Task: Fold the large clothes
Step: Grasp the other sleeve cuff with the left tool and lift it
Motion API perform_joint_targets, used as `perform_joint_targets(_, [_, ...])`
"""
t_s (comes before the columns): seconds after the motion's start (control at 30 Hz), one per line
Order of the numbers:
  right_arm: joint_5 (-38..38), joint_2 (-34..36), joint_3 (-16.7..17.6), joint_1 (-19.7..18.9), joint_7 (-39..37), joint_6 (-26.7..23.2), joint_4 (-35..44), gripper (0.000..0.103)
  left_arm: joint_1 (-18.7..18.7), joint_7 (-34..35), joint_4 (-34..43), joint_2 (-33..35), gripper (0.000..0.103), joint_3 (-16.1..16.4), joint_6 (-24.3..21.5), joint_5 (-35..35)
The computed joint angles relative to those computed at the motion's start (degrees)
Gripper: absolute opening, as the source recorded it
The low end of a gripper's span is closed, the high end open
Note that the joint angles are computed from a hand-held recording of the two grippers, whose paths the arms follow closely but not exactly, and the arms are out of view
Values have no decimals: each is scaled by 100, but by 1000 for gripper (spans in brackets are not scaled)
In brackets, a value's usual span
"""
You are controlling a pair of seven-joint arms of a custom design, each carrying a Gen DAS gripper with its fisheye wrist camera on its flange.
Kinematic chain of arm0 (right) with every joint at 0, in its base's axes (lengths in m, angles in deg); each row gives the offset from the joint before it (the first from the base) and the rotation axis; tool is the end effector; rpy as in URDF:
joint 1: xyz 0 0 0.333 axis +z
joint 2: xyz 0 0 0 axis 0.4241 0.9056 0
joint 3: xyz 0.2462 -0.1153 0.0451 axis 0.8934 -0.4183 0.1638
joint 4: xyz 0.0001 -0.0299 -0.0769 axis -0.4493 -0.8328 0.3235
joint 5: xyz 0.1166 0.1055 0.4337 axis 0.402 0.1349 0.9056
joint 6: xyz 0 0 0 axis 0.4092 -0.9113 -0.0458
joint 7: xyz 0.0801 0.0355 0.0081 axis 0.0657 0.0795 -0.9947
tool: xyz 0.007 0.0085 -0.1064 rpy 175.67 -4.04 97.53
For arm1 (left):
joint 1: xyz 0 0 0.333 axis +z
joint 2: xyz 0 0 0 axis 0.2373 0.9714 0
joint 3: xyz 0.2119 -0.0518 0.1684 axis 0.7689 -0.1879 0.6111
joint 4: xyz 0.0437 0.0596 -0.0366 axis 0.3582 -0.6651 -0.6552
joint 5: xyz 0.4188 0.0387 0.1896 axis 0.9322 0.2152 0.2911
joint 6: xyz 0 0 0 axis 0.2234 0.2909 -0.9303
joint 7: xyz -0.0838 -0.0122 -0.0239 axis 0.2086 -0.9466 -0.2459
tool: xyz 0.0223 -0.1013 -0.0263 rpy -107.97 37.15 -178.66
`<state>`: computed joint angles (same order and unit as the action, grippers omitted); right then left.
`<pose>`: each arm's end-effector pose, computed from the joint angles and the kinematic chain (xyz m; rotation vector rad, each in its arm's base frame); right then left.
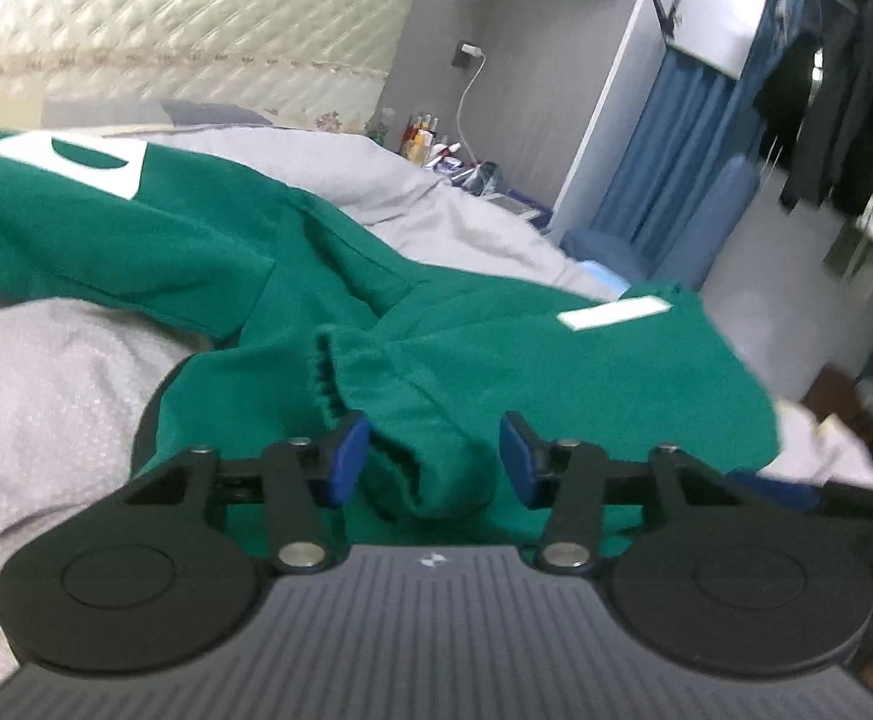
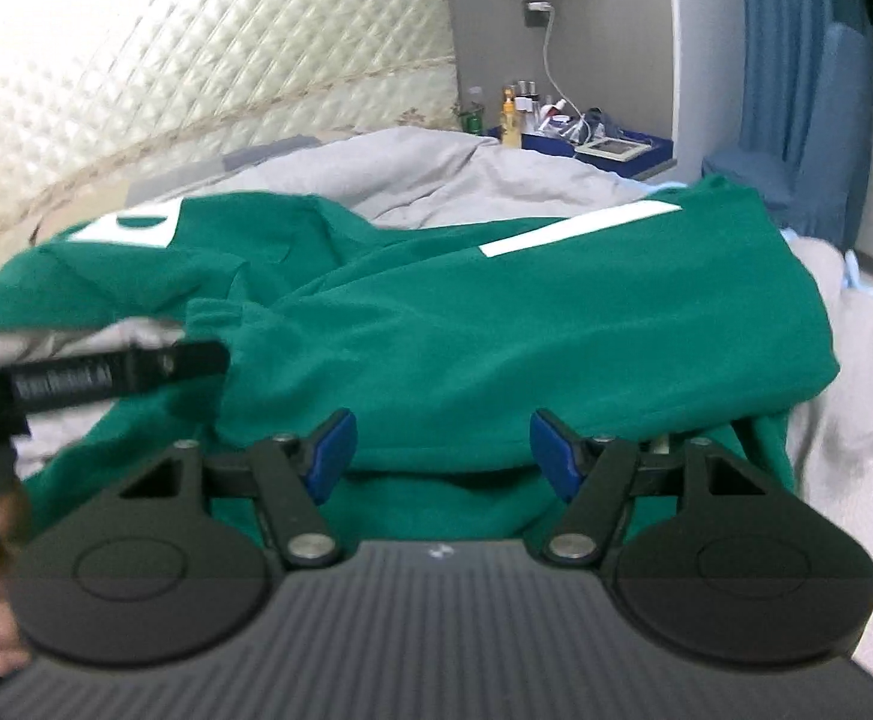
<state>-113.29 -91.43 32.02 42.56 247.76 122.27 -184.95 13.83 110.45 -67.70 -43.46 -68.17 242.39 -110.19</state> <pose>0.5169 0.3357 0.4965 -1.4330 1.7243 -0.7717 0.7066 -0.1141 0.5162 -1.4966 1.9739 -1.3337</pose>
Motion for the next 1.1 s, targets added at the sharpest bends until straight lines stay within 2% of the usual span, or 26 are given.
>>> perform_joint_targets(0.07, [-182,50,-17,-67,185,113,7,60,-72,-51,-12,101,51,12,231,296])
perform_joint_targets(0.13, [-456,136,-32,-125,424,229,56,58,-119,-489,127,287,50,70,232,731])
perform_joint_targets(0.2, [-1434,295,-38,-265,1142,608,132,57,-148,-1086,230,436,50,136,154,1227])
perform_joint_targets(0.23, [-1616,403,-84,-257,1286,659,196,57,-177,-1426,294,513,50,179,91,1523])
perform_joint_targets(0.33, [-1045,841,-320,-109,877,861,422,57,-46,-1631,320,592,51,64,51,1673])
perform_joint_targets(0.43, [-505,1100,-477,71,289,784,556,57,170,-1353,324,606,51,-142,88,1298])
perform_joint_targets(0.5, [-370,1105,-586,128,351,900,538,57,214,-1221,276,577,51,-199,389,1115])
perform_joint_targets(0.57, [-373,1054,-648,149,501,1010,472,56,228,-1229,272,602,51,-226,887,984])
perform_joint_targets(0.63, [-466,1038,-656,168,605,1016,445,56,163,-1647,456,760,54,-102,1174,1248])
perform_joint_targets(0.7, [-619,1051,-655,186,633,1001,450,56,64,-2248,772,1017,63,119,1259,1795])
perform_joint_targets(0.77, [-729,1017,-675,177,706,1079,400,56,7,-2876,1184,1328,67,351,1252,2233])
perform_joint_targets(0.87, [-709,1001,-682,148,713,1166,367,56,276,-3530,1844,1794,71,318,1070,2254])
perform_joint_targets(0.93, [-700,1033,-674,150,678,1137,400,56,381,-4137,2152,2040,72,400,1180,2301])
perform_joint_targets(1.1, [-864,1089,-701,162,847,1175,441,57,1126,-4860,2926,2717,76,-134,1160,1829])
